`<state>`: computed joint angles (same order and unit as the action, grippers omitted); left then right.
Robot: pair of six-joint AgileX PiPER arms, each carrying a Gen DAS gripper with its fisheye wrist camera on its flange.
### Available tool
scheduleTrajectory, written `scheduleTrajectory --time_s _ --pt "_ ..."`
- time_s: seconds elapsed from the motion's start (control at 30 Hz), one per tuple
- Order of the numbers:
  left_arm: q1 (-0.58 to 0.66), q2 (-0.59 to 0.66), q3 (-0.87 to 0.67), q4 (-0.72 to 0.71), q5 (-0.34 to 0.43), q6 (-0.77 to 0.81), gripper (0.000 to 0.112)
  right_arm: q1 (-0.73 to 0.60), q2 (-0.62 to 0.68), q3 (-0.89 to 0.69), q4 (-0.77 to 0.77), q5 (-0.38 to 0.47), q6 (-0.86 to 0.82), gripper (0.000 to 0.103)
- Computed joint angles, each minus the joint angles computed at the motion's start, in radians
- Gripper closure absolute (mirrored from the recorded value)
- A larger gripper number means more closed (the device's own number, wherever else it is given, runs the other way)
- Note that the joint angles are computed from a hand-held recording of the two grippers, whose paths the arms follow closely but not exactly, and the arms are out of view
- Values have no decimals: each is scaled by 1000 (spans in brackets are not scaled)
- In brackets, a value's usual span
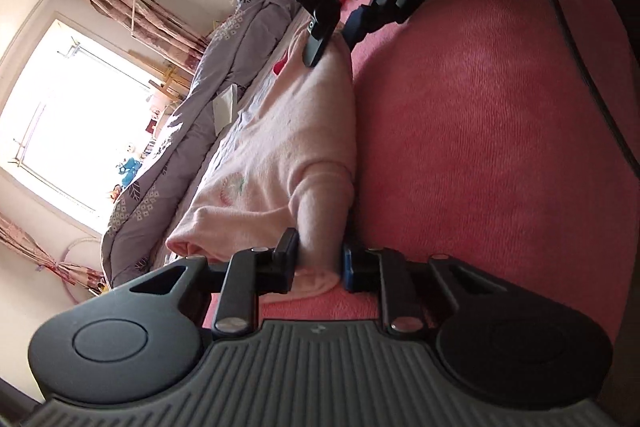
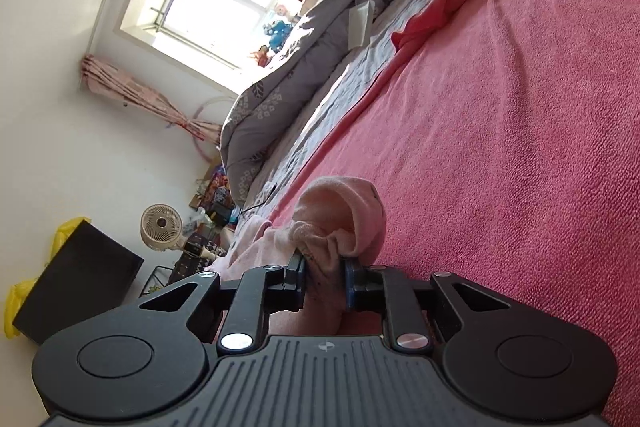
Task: Fold clothes
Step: 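Grasp the garment cuff with the right gripper while the left gripper holds the garment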
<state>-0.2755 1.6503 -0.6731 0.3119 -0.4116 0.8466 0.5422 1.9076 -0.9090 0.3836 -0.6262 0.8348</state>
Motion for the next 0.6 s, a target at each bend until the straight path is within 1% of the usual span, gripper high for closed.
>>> scheduleTrajectory --time_s 0.03,0.1,0.2,0.23,0.27,0.3,0.33,0.37,0.4,0.43,0.47,0.5,0.53,0.57,0.6 --pt "4 -1 -9 10 23 -10 91 1 4 -12 15 12 -25 84" --pt "4 6 -23 2 45 -7 91 13 10 -23 62 18 -86 84" --pt "1 -5 -18 -18 52 8 91 32 11 -16 110 10 -162 84" --pt "1 -22 -10 -36 50 4 83 35 11 -11 110 12 -173 84" --pt "7 -42 -2 -15 44 -35 68 34 13 -5 99 9 -166 84" --pt "16 -76 27 46 10 -115 60 31 16 2 81 2 -151 85" --pt "19 -109 60 68 -34 -155 38 30 21 7 69 -7 -146 86" --pt "17 -129 104 86 -114 -155 9 31 26 10 60 -18 -147 86" --pt "4 -116 121 87 -165 -115 10 39 31 9 79 -26 -173 86" --pt "-21 -99 141 47 -222 -35 9 51 34 4 114 -32 -212 86" --pt "-51 -75 157 -1 -277 50 9 61 37 -3 147 -33 -253 85" --pt "-86 -18 144 -89 -318 150 9 71 39 -8 176 -34 -290 85" --pt "-110 38 125 -142 -358 219 13 75 40 -5 181 -42 -298 85" --pt "-122 85 100 -157 -381 248 13 77 42 -1 176 -52 -294 85" --pt "-134 91 75 -173 -363 238 13 75 42 9 156 -65 -274 85"
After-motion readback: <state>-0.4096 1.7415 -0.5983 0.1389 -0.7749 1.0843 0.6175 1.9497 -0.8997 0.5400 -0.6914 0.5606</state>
